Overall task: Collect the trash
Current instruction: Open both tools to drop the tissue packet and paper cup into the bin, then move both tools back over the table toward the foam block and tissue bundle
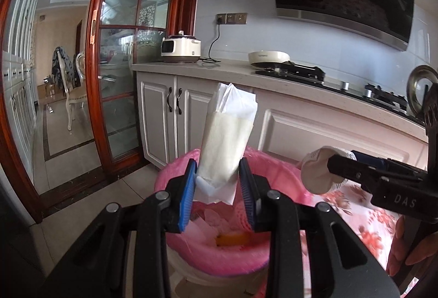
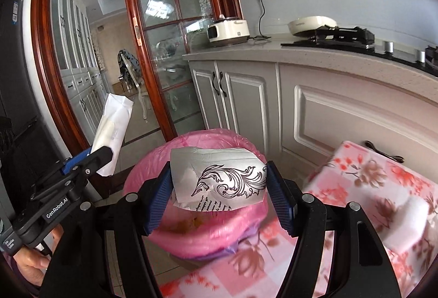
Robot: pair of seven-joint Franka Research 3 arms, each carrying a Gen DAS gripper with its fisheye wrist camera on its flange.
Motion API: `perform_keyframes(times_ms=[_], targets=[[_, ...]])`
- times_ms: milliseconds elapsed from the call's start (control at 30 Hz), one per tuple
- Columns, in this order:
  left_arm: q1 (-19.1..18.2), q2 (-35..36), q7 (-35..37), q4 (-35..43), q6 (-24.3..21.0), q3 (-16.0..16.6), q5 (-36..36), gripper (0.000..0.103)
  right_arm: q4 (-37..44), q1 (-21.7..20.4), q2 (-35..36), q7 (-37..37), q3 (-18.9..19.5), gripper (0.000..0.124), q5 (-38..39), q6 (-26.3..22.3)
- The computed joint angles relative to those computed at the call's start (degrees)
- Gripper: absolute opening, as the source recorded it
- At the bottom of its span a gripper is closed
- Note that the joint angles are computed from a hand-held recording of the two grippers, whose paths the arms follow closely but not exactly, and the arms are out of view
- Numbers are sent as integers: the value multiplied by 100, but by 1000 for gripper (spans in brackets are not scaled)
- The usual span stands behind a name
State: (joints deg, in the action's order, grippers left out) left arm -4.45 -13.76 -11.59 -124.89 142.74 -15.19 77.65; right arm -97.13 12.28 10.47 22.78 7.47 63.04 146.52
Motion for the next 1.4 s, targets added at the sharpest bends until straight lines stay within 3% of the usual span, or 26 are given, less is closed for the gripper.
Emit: perform_keyframes(times_ms=[333, 433, 567, 733, 800, 867, 967, 1133, 1400], targets=[[207, 575, 112, 234, 593, 367, 67, 35, 1010, 74, 908, 645, 198, 65, -909, -233], [256, 693, 109, 269, 800, 461, 54, 43, 1157, -10, 1029, 633, 299, 69, -890, -299], [265, 679, 17, 217, 720, 476, 67, 45, 1107, -162, 988, 518, 376, 69, -639, -364], [227, 453, -218, 13, 477, 385, 105, 56, 729, -270, 666, 225, 329, 69, -325, -339], [194, 347, -288, -58, 337, 311, 109, 64, 459, -316, 434, 48, 281, 69, -118, -319], [112, 235, -427, -106, -19, 152, 144, 81, 220, -325, 222, -144, 209, 72, 66, -293], [-54, 122, -504, -128, -447, -39, 135, 92, -175, -350, -127, -413, 48, 74, 353, -332], [-344, 83, -406, -39, -734, -248, 3, 98, -855, -307, -692, -729, -279, 79, 369, -127], [-854, 460, -173, 344, -1017, -444, -165, 98, -1910, -327, -1553, -1243, -807, 82, 406, 322]])
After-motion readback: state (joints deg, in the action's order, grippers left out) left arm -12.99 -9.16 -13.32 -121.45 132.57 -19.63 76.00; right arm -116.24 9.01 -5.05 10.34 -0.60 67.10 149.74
